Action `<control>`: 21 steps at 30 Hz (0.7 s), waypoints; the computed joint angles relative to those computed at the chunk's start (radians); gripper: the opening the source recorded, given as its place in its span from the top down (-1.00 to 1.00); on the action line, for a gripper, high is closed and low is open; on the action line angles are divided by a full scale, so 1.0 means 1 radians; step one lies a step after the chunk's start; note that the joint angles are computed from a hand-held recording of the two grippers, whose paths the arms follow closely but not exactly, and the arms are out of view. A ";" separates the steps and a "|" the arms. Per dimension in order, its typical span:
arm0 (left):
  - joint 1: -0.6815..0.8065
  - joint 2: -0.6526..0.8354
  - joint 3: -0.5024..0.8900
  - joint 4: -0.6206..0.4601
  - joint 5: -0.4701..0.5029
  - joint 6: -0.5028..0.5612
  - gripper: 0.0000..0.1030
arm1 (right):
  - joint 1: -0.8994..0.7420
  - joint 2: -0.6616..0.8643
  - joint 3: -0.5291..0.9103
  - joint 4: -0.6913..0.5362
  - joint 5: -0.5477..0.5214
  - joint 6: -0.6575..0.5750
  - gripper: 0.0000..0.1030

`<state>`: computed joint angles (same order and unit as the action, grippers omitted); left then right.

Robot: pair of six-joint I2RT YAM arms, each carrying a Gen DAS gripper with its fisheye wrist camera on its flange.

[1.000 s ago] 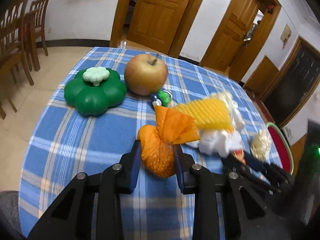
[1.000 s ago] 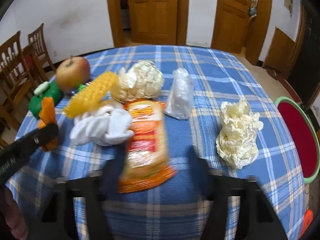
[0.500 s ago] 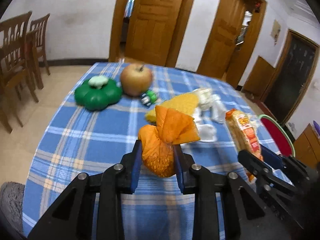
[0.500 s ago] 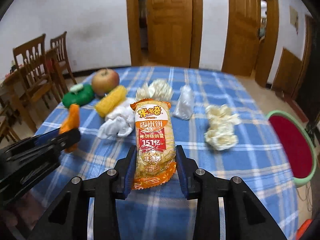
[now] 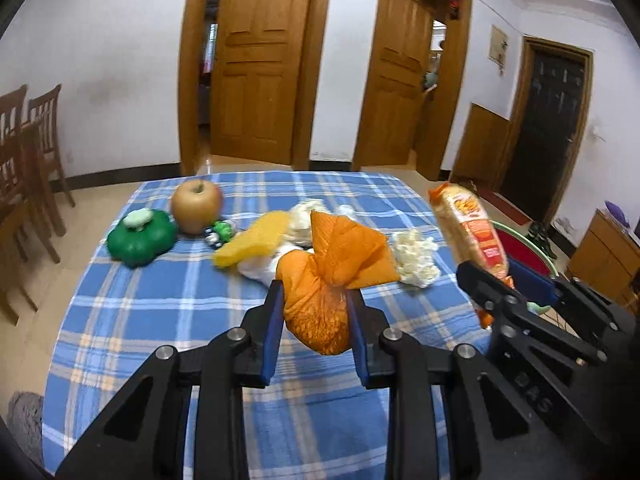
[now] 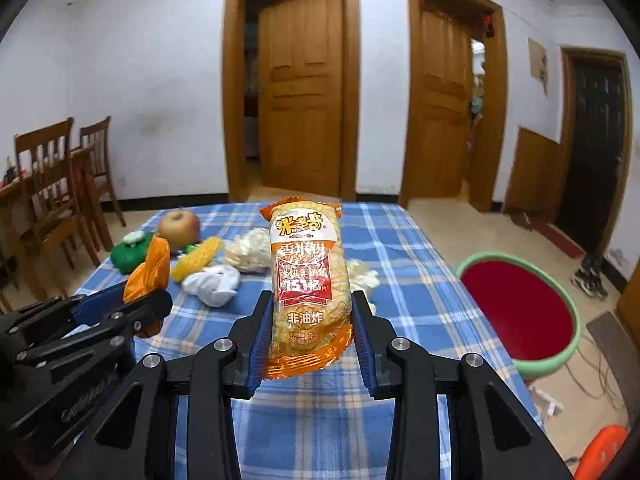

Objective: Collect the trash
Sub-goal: 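Carry the mesh bag and snack bread with both tools over the red basin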

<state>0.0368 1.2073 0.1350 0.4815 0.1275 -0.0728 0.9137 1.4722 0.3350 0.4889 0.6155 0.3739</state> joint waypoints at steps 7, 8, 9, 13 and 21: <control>-0.131 0.026 0.019 0.019 -0.088 0.034 0.46 | -0.056 -0.005 -0.016 0.024 0.060 -0.015 0.27; -0.139 0.032 0.026 0.019 -0.085 0.032 0.46 | -0.068 -0.010 -0.015 0.019 0.066 -0.022 0.27; -0.150 0.041 0.036 0.020 -0.078 0.030 0.46 | -0.076 -0.018 -0.017 0.012 0.071 -0.023 0.27; -0.209 0.091 0.083 0.017 -0.083 0.012 0.46 | -0.105 -0.061 -0.032 -0.017 0.095 -0.036 0.27; -0.390 0.241 0.198 0.045 -0.166 -0.032 0.46 | -0.210 -0.168 -0.100 -0.073 0.101 -0.048 0.27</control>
